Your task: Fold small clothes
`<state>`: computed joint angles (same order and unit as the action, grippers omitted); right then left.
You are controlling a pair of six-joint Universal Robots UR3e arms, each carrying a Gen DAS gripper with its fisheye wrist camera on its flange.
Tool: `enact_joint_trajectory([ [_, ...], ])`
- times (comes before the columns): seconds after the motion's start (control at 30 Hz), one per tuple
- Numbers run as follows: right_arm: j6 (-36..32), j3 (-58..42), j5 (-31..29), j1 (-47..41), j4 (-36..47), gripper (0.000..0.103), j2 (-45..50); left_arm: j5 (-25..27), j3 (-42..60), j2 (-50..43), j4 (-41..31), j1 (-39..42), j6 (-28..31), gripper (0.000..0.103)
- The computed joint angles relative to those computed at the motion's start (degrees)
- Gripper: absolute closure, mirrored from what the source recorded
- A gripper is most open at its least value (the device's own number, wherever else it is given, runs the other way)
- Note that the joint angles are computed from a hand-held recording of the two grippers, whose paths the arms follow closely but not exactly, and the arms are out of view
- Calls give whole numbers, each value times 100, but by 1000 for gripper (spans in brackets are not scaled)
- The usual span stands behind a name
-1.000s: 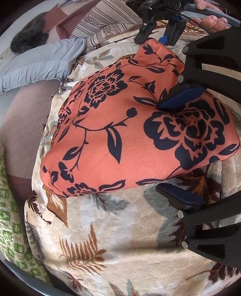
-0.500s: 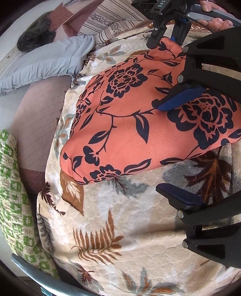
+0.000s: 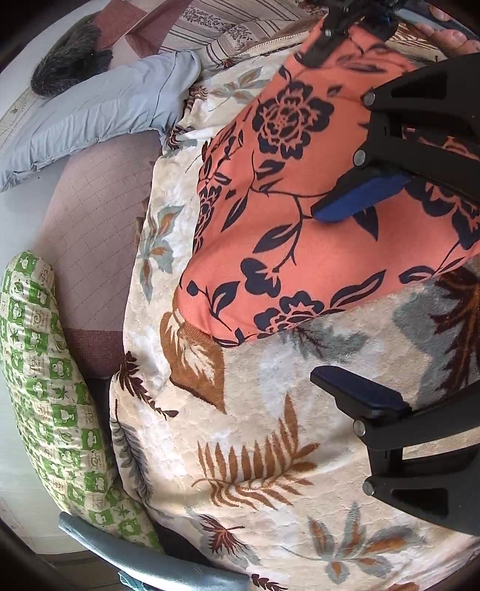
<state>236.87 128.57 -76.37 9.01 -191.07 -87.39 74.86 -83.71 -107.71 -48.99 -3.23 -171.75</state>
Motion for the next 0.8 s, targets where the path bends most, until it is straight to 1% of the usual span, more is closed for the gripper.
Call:
enact_joint_trajectory([
  [0.03,-173,-26,-311,142,103,80,-200,-48,44,-53,2,-12,-43,21],
  [0.07,-326,-49,-475,226,309,81,-364,-26,80,-103,35,-67,-82,21],
  [0.1,-418,-42,-484,233,561,81,-483,27,80,-134,103,-131,-96,21],
  [0.2,-390,112,-232,57,1360,81,-692,225,150,-304,204,-348,-57,21],
  [0.27,-468,120,-261,38,1955,81,-763,340,189,-455,273,-460,-8,21],
  [0.33,-528,287,-100,-94,2002,81,-817,384,168,-575,457,-517,-4,20],
  [0.43,-729,410,222,-342,2255,81,-946,572,280,-832,644,-649,132,14],
  [0.5,-668,693,680,-685,2144,80,-1129,600,482,-984,556,-677,340,13],
  [0.57,-601,969,1028,-1043,2168,79,-1459,569,878,-1081,150,-659,597,13],
  [0.6,-460,1101,986,-1131,2084,79,-1670,553,1064,-1096,-26,-639,729,13],
  [0.63,-297,1219,797,-1122,1811,78,-1835,523,1150,-1071,-42,-609,824,13],
  [0.67,-188,1332,608,-1106,1458,78,-1989,467,1188,-1034,39,-565,877,13],
  [0.7,-80,1418,453,-1036,933,78,-1976,395,1255,-1026,108,-517,891,13],
  [0.73,-1,1421,375,-931,407,77,-1821,371,1442,-1102,77,-493,874,13],
  [0.77,4,1272,317,-760,61,77,-1551,446,1769,-1264,-77,-514,838,13],
  [0.8,-93,982,246,-535,-51,77,-1215,576,2121,-1468,-246,-559,805,13],
])
